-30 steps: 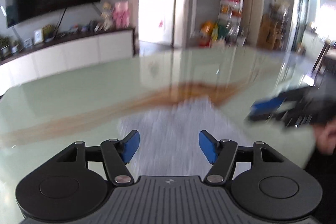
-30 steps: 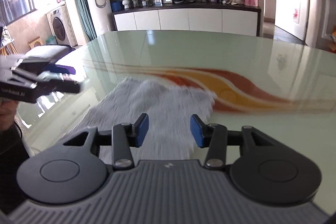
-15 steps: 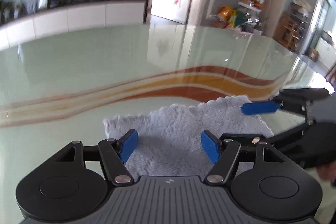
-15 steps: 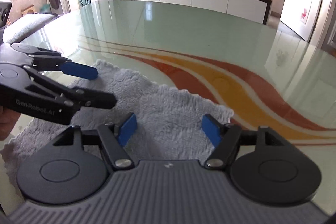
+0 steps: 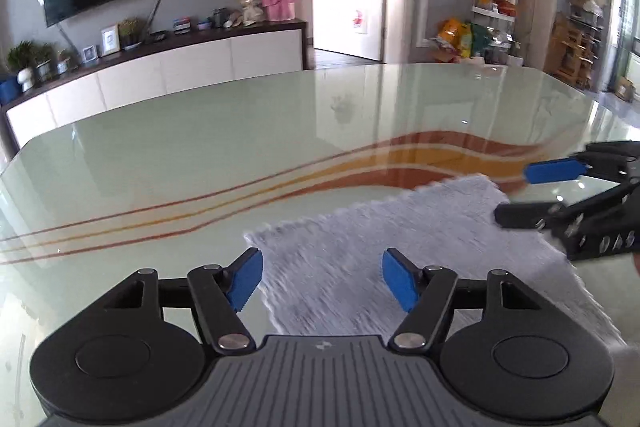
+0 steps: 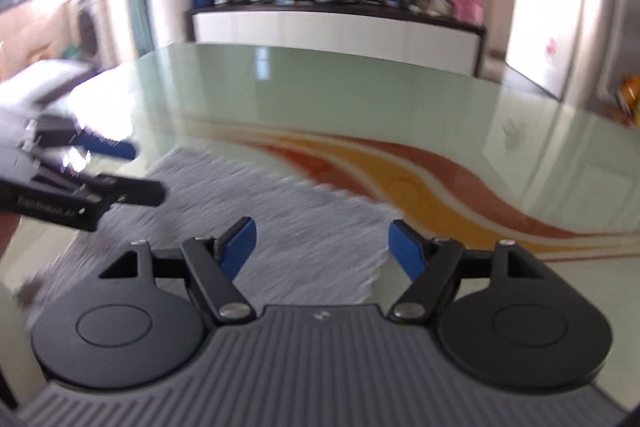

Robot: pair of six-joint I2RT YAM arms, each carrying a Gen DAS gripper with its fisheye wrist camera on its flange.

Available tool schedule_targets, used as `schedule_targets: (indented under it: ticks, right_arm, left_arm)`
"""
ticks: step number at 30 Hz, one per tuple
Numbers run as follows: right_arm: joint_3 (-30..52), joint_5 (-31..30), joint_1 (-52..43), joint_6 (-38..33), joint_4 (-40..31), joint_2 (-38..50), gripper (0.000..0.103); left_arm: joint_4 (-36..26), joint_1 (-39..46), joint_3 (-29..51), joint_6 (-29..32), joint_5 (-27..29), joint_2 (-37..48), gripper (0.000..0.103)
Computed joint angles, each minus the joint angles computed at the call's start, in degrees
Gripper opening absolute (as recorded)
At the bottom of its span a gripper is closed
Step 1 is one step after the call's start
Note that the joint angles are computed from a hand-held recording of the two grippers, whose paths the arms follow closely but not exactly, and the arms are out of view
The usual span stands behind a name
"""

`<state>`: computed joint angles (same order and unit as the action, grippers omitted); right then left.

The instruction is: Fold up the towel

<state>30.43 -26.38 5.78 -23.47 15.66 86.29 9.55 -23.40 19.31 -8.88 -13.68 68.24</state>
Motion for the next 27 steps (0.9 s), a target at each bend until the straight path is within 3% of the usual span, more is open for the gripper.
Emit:
schedule_targets:
  ticks: [5,8,12,15,18,20,23,27]
  right_arm:
    - [-9.1,9.5,4.4,-5.3,7.4,-4.1,0.077]
    - [-10.6,10.9,1.7,-5.7,7.0,-6.1,0.077]
    - [-12.6,10.6,-3.4,-5.7,7.1,-8.5,0.076]
    - [-16.1,7.2,-4.7,-3.7,5.8,-15.7,0.077]
    - [-19.0,1.7,-4.3,-1.6,-1.0,-24.6,0.08]
    - [-20.4,1.1,-2.4,-1.0,-5.5,-29.3,0.08]
    - [-23.1,4.8,-0.1,-1.5,-7.8,-33.5,0.08]
    - [-25.4,3.9,-4.1,-4.3,-11.2,-38.4,0.082]
  left_arm:
    - [-2.6,-7.9,-3.9,-0.7,-10.2,-1.6,0.075]
    - [-6.1,-7.4,-5.3,0.1,-12.4,-6.1,0.079]
    - [-13.9,-5.1,-5.7,0.9,-14.6,-12.8,0.078]
    - [-23.1,-8.0,-5.9,-3.0,-17.2,-22.6,0.075]
    - [-33.1,-16.6,-4.3,-12.2,-19.2,-30.3,0.076]
    - [-35.9,-25.5,-3.5,-18.1,-23.9,-28.8,0.078]
    - [-38.3,-35.0,-2.7,-26.0,-29.2,-22.3,0.078]
    - [-41.4,-37.9,-3.2,-30.0,-31.7,-17.1,0.086]
